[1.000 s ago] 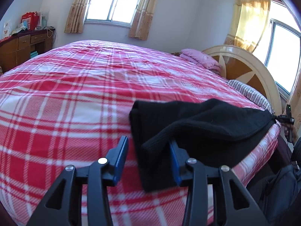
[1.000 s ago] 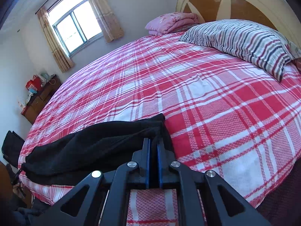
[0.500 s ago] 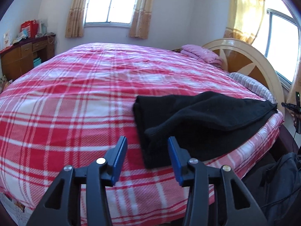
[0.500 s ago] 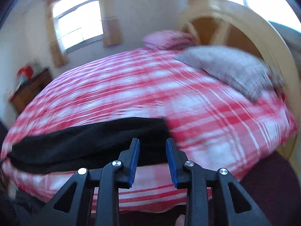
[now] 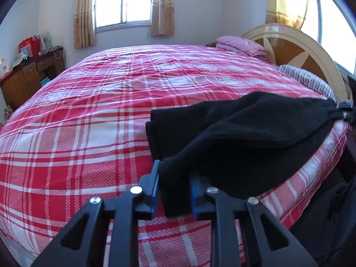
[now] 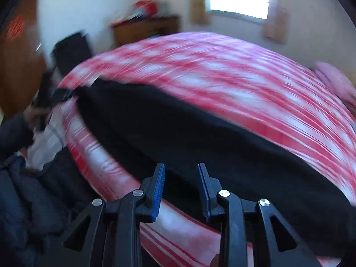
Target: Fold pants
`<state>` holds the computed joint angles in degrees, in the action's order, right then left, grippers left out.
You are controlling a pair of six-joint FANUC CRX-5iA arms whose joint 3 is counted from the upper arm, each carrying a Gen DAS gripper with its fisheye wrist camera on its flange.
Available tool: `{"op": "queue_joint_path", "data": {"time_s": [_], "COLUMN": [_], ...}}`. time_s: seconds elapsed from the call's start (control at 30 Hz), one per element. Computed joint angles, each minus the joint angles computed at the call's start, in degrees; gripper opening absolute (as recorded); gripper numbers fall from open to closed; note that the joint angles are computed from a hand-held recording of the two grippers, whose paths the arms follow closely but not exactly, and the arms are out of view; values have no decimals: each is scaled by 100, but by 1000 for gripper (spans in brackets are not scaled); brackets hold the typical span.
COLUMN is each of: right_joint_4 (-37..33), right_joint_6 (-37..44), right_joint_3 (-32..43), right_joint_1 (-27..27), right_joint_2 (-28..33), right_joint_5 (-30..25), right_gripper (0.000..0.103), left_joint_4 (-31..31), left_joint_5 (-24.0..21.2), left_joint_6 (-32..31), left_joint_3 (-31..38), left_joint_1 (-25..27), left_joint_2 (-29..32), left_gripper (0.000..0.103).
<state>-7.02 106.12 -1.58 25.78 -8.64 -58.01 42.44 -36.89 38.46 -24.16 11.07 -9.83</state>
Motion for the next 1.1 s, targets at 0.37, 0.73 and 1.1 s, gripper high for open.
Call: {"op": "queue_joint_path", "data": {"time_s": [0.37,0.73,1.1], "right_joint_4": [1009,554,618], "right_joint_6": [-332,-64,-181], "right_joint_3": [-220,-75,-273], "right_joint_1": [939,964,955], "right_joint_2": [682,346,434], "right_joint_5": [441,43,-35], "right_gripper": [28,3,4], "left_joint_4": [1075,2924,1954], "left_joint_5": [391,655,492], "left_joint_6": [-840,-2980,-2115], "left_joint_3": [-285,-967,-1225], "left_joint_1": [-109,-248,341], "left_joint_2": [-63,-254,-336], "left_gripper": [16,16,16]}}
